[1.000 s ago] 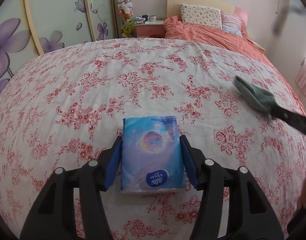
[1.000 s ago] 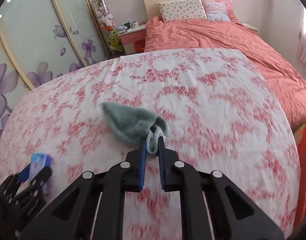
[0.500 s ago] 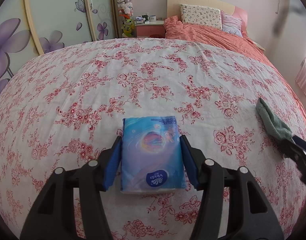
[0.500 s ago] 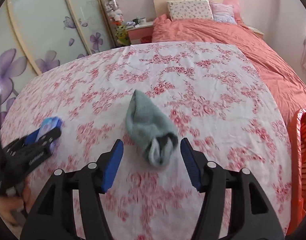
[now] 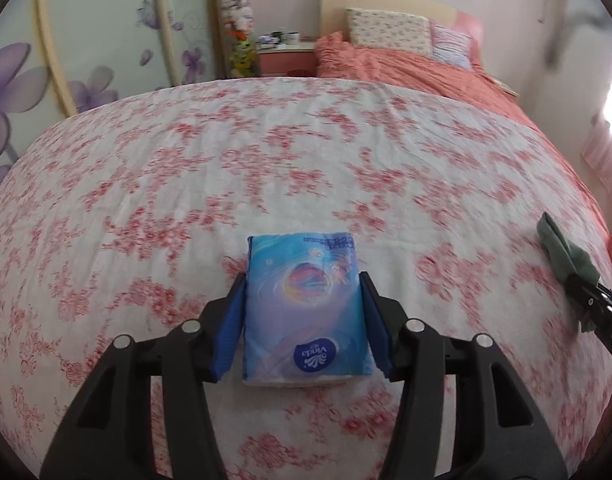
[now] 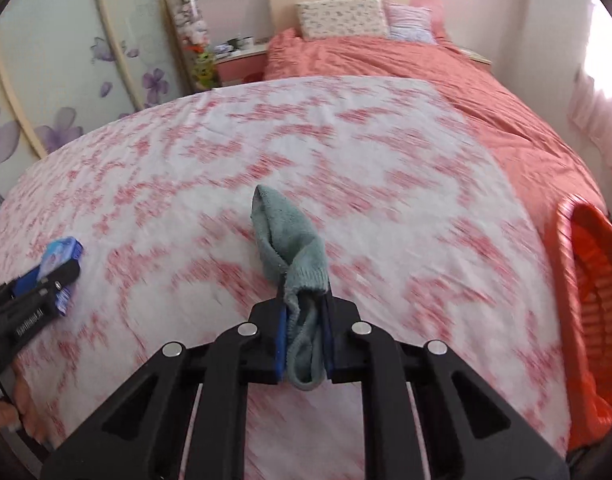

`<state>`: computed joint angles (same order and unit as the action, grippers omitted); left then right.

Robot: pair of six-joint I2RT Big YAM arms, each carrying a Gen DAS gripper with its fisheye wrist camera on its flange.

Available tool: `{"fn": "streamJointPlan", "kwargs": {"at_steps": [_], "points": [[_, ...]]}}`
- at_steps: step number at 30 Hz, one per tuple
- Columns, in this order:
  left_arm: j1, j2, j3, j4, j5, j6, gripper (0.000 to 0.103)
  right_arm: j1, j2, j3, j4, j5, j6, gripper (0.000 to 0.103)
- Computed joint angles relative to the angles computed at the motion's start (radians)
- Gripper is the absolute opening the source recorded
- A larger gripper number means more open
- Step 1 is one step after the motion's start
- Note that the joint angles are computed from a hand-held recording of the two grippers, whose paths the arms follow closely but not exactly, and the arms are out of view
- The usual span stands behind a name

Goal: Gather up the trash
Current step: 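Carry the tissue packet and sock over the orange basket and open both tools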

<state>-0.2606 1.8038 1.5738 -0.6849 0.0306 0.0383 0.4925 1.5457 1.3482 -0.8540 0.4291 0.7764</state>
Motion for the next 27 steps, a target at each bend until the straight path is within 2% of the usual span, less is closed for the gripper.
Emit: {"fn": "streamJointPlan", "kwargs": {"at_steps": [4,7,13,17,27], "points": [[0.005,-0.037,-0.051,0.014,0.117,0.048,0.052,0.026,-0.046,-0.059,-0.005,0.029,0.016,0.014],[0.003,-0.046,-0.064,0.016,0.110,0.059,0.052,0.046,-0.042,-0.065,-0.004,0.073,-0.001,0.015],[-0.015,-0.048,-0.070,0.017,0.043,0.081,0.054,0.027,-0.058,-0.087,0.043,0.032,0.004,0.016],[-0.008,-0.048,-0.070,0.016,0.052,0.064,0.054,0.019,-0.077,-0.114,0.083,0.003,0.012,0.017],[-0.005,-0.052,-0.073,0.015,0.045,0.053,0.056,0.014,-0.093,-0.135,0.123,-0.027,0.006,0.024]]}}
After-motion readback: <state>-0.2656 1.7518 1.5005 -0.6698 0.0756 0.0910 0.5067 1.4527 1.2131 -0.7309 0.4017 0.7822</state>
